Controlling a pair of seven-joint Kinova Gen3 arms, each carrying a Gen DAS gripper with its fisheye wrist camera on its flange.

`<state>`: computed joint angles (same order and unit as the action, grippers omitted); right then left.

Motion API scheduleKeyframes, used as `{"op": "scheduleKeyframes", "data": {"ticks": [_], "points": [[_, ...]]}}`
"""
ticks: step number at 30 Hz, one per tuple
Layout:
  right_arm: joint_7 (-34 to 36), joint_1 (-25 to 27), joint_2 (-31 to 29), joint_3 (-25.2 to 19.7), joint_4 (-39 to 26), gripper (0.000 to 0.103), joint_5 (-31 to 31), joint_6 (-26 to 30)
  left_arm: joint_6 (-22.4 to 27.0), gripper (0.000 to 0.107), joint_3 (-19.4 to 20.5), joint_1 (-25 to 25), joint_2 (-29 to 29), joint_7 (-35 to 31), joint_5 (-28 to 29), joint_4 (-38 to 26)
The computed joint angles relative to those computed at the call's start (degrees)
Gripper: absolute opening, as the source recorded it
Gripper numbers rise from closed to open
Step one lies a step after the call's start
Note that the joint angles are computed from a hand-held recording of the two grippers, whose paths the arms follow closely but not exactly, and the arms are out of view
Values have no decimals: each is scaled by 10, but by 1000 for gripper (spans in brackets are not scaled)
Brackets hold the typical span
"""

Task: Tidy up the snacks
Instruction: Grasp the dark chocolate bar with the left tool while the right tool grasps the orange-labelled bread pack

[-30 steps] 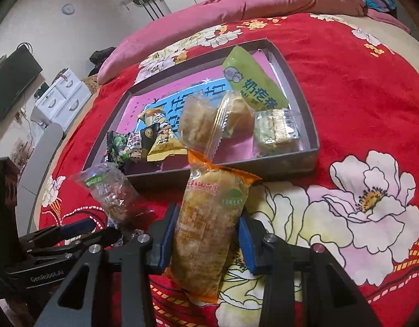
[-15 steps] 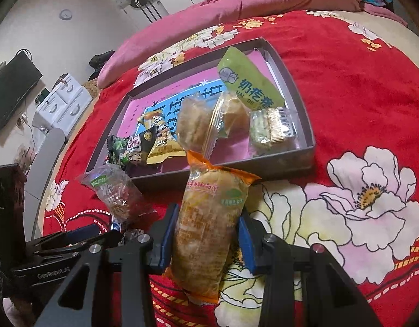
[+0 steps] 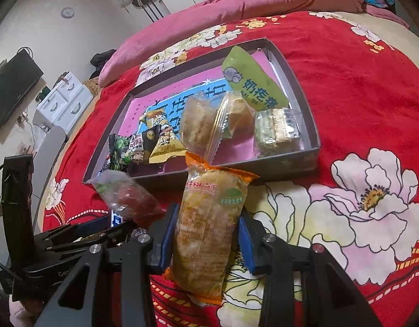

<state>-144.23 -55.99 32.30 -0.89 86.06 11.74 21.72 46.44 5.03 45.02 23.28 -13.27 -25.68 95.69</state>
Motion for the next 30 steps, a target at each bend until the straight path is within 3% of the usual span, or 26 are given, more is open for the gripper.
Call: {"op": "scheduleKeyframes", "data": {"ticks": [2, 9, 13, 16, 18, 25, 30], "points": [[1, 1, -1, -1, 1, 40, 1, -2, -5, 34, 1, -1, -4, 0, 0, 4], [7, -6, -19, 7, 30, 39, 6, -45, -95, 33, -8, -5, -60, 43, -8, 81], [13, -16, -30, 18, 44, 39, 5, -70, -107, 32, -9, 12, -86, 105, -62, 103], [0, -38, -35, 47, 53, 39, 8, -81, -105, 18, -8, 23, -101, 162, -113, 115], [-13, -57, -39, 70, 61, 39, 13, -90, -96, 18, -4, 27, -106, 191, -139, 119], [-15, -53, -41, 71, 64, 39, 10, -92, -136, 18, 22, -22, -105, 172, -107, 133], [-22, -62, -41, 83, 66, 39, 14, -98, -135, 18, 9, 1, -114, 229, -155, 144]]}}
